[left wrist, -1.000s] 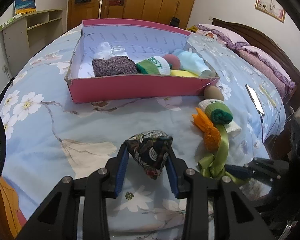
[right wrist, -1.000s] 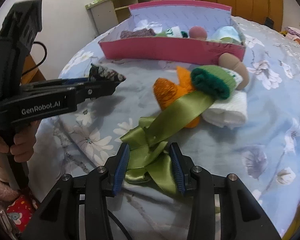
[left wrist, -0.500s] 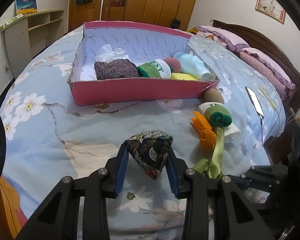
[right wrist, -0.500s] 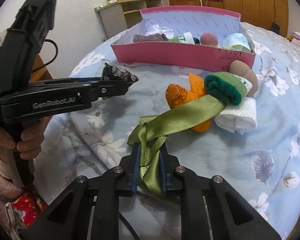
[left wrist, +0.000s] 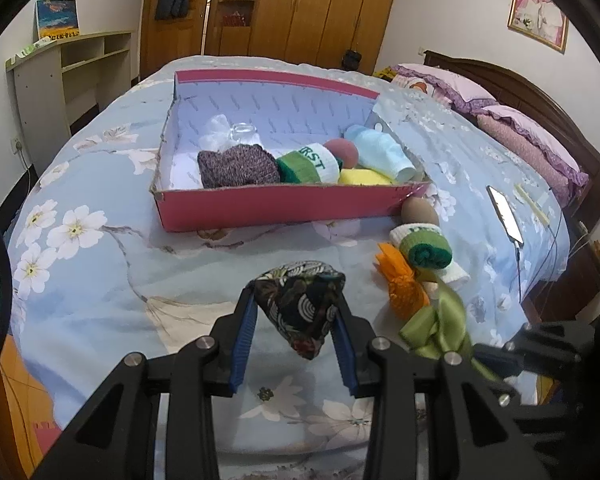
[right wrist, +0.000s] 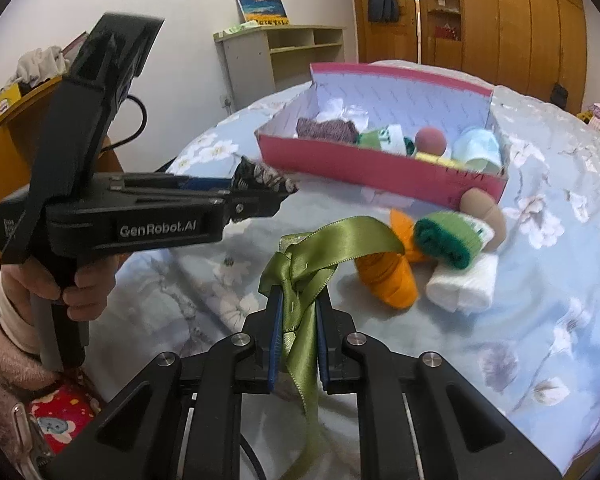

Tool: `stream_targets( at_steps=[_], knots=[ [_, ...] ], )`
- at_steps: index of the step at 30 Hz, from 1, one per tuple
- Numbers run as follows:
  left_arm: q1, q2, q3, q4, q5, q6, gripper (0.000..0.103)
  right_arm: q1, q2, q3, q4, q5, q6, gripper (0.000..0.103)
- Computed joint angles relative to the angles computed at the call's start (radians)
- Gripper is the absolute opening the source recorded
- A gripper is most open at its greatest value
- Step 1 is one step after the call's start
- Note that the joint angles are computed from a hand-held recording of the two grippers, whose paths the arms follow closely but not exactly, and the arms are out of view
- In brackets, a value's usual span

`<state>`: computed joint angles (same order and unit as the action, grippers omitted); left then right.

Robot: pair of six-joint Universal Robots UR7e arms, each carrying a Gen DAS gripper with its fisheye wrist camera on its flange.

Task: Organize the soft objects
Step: 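Carry the patterned pouch and green ribbon over the pink box with both grippers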

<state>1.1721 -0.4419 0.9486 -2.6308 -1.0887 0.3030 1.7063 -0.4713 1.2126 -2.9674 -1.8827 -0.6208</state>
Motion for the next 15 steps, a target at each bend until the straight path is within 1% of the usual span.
stream_targets(
  at_steps=[1,8,15],
  knots=[
    [-0.001,-0.001,0.001,-0.002,0.000,0.001,0.038,0.000,0.010,-0.022,0.008,0.001,0.002,0.015],
    [-0.007,-0.002,-0.011,-0.004,-0.002,0.005,0.038,0.002,0.008,-0.060,0.012,0.010,0.015,0.015],
    [-0.014,0.028,-0.084,0.023,0.006,0.012,0.038,0.005,0.023,-0.134,0.025,0.011,0.006,0.015]
  ],
)
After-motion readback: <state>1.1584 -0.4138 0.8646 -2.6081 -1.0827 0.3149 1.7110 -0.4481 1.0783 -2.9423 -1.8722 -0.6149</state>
